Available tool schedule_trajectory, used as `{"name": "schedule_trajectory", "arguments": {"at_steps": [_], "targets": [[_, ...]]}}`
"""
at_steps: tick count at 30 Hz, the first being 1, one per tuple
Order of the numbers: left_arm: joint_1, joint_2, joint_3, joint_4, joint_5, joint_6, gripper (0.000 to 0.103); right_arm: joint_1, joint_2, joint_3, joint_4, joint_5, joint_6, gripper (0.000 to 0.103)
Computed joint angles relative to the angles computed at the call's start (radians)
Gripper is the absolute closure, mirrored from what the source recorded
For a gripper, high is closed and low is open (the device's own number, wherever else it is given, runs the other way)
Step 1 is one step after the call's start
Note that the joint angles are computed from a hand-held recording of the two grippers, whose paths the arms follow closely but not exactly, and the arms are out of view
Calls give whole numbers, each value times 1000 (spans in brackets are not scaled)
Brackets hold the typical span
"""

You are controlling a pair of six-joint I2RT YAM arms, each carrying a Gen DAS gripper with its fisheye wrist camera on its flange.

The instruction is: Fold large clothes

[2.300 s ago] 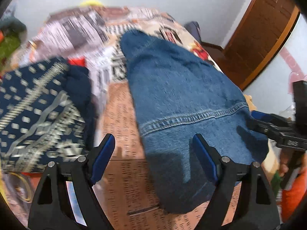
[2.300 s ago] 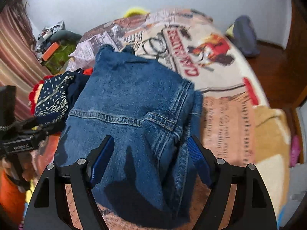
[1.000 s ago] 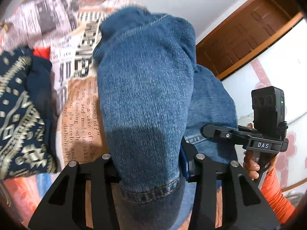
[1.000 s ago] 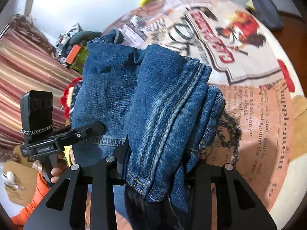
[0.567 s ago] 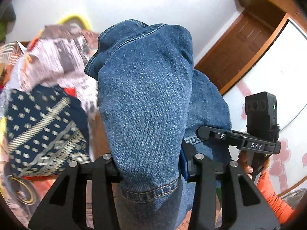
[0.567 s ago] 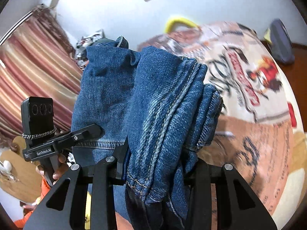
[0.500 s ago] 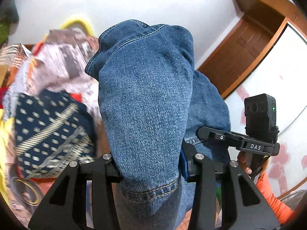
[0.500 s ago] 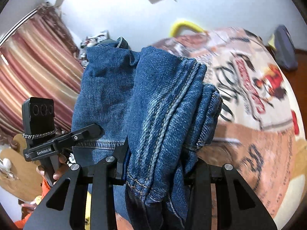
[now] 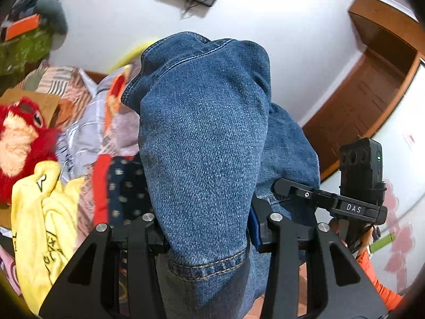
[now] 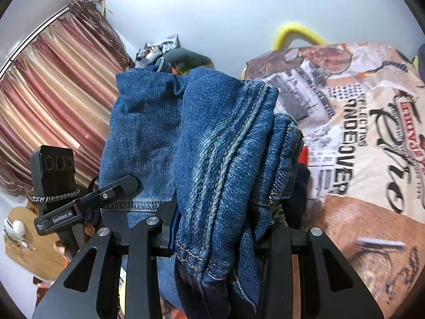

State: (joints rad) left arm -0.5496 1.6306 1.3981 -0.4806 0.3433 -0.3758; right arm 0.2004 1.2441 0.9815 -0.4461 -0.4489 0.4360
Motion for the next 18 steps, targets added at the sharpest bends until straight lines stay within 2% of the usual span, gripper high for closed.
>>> {"name": "schedule_trajectory", "arguments": {"at_steps": [6, 8, 10, 14, 18], "targets": [[74, 202, 29, 40, 5, -16, 60, 19, 274, 30, 127, 27, 27, 70], [93, 277, 42, 64, -8, -15, 54, 27, 383, 64, 130, 80, 26, 67], [109, 343, 57, 91, -31, -1, 50, 13, 488, 95, 146, 85, 31, 63], [136, 357, 26, 138, 27, 11, 45, 26, 485, 93, 136, 140, -12, 59], [86, 277, -35, 128, -117, 78, 39, 103, 430, 97, 58, 300, -82, 54]]}}
